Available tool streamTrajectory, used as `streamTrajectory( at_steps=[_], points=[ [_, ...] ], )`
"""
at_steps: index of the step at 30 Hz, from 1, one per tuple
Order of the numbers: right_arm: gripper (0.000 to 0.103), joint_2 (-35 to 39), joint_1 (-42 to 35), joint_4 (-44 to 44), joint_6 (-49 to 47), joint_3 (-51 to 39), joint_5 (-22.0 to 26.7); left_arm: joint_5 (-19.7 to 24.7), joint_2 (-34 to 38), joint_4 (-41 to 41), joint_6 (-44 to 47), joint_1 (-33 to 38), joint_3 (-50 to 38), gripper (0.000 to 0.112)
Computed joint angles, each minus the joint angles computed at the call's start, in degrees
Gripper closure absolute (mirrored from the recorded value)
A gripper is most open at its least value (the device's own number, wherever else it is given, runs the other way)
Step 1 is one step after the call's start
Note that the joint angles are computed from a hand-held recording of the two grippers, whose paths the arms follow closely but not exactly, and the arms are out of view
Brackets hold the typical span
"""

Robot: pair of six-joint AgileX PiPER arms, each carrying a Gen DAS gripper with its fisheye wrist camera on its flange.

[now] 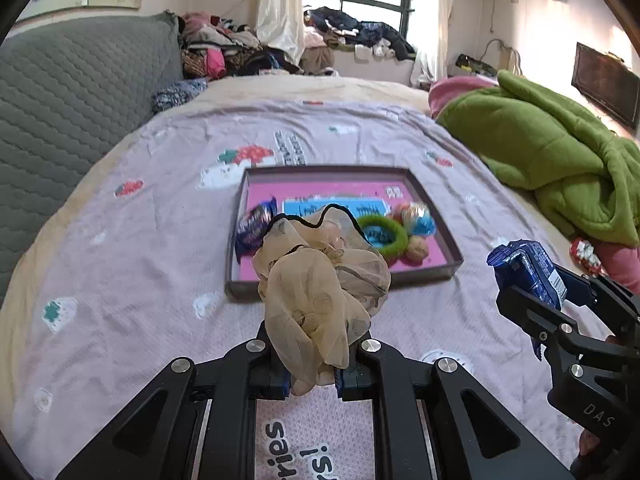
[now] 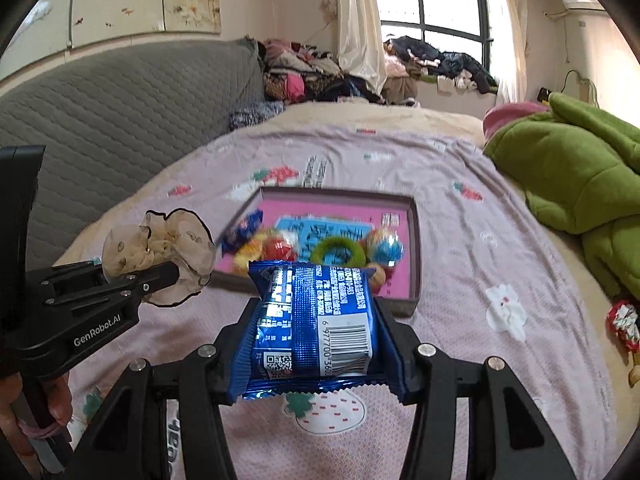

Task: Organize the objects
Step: 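Lift and carry the scrunchie and wafer packet over the tray with both grippers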

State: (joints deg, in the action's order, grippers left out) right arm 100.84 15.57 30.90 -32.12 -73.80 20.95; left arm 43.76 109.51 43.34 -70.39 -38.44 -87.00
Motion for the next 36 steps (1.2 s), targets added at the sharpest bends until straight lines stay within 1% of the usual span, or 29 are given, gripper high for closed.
streamTrajectory(
  at_steps=[4, 9, 14, 16, 20, 30, 33, 36],
  points=[
    [0.05, -1.0, 0.2, -1.9, 2.1, -2.4, 1.4, 2.7, -1.1, 0.2, 1.6, -0.6, -2.5, 0.098],
    [0.05, -0.9, 0.0, -3.6, 4.3, -6.7, 3.2, 5.2, -0.8, -0.4, 5.1, -0.4, -7.1, 0.098],
    [0.05, 2.1, 0.2, -7.4, 7.9, -14.3, 6.1, 7.1, 1.4, -1.5, 9.9, 0.9, -13.7, 0.098],
    [0.05, 2.9, 0.3, -8.5, 9.0, -16.2, 6.5, 7.8, 2.7, -2.1, 11.8, 1.5, -16.7, 0.098],
    [0.05, 6.8, 0.4, -10.9, 11.8, -23.2, 8.4, 8.7, 5.6, -3.7, 15.5, 3.3, -22.6, 0.098],
    [0.05, 17.5, 0.4, -14.0, 15.9, -39.3, 11.6, 6.6, 11.5, -7.7, 20.4, 9.9, -31.2, 0.098],
    [0.05, 20.5, 0.2, -14.0, 16.2, -43.4, 12.5, 4.8, 13.5, -8.6, 21.1, 11.6, -32.2, 0.098],
    [0.05, 23.6, 0.6, -15.3, 17.5, -47.0, 12.2, 2.5, 15.7, -8.5, 21.5, 12.7, -33.0, 0.098]
  ],
)
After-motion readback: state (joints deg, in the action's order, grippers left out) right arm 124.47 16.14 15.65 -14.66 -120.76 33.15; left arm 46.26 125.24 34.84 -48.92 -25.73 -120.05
